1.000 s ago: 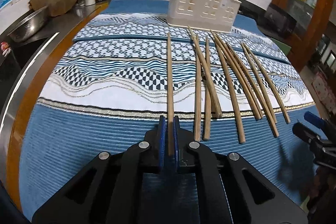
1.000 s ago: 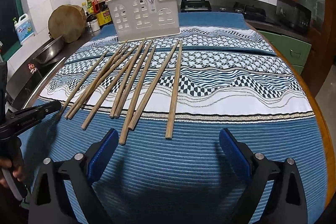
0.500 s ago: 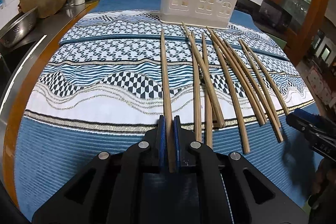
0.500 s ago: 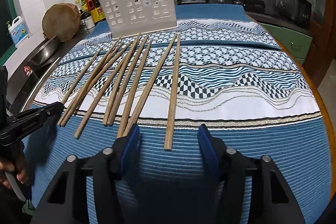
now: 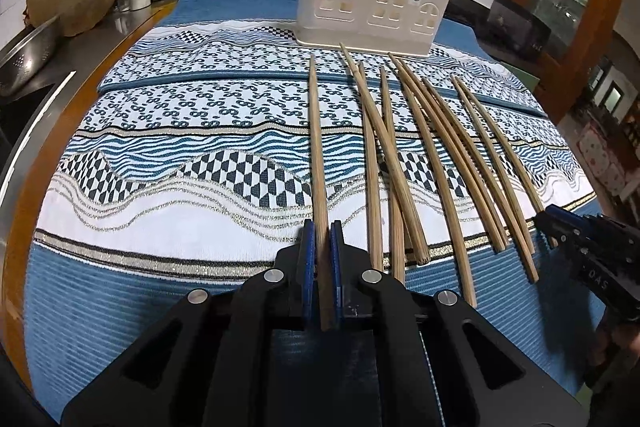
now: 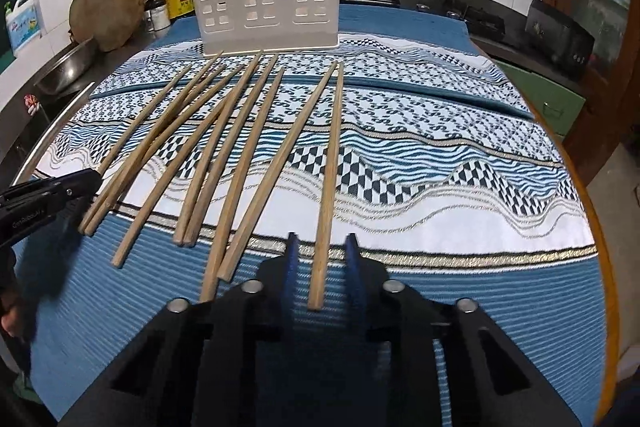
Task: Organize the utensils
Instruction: 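Lift the chopstick with the left tool while the right tool grasps another chopstick, then carry both chopsticks over the white holder and drop them in, opening both tools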
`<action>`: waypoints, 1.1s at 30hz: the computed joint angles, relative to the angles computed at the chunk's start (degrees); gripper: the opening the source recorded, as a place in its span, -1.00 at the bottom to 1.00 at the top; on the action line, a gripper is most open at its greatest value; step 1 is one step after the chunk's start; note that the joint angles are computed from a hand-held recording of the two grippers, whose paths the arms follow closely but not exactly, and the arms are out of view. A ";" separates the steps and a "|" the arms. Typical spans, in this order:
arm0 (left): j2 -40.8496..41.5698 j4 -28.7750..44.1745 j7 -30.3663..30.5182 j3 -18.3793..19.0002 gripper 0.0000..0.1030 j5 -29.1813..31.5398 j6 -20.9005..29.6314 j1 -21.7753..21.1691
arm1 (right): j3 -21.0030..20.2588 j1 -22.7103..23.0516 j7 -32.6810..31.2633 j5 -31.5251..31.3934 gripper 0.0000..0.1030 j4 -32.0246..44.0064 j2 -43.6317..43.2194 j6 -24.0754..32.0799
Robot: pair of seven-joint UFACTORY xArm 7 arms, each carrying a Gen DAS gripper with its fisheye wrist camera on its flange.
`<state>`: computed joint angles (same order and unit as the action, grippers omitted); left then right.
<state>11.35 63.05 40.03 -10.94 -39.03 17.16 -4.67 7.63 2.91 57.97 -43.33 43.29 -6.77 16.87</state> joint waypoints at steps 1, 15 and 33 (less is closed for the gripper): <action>-0.05 0.06 -0.52 0.20 -0.87 0.64 0.17 -0.18 | -0.12 -0.10 0.01 -0.05 -0.84 -0.14 -0.18 -0.18; -8.02 -2.17 12.45 2.01 -0.89 -13.20 0.75 -1.82 | 2.81 -5.18 -4.09 2.84 -0.86 -2.91 -10.58 -4.31; -3.36 12.56 7.58 4.28 -0.89 -6.88 8.16 -0.86 | -2.93 -1.33 -37.49 25.60 -0.86 21.06 -3.10 4.75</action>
<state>7.99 75.61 47.61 -6.66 -45.91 25.33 -5.53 4.70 1.58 20.48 -17.73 64.35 -9.87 21.62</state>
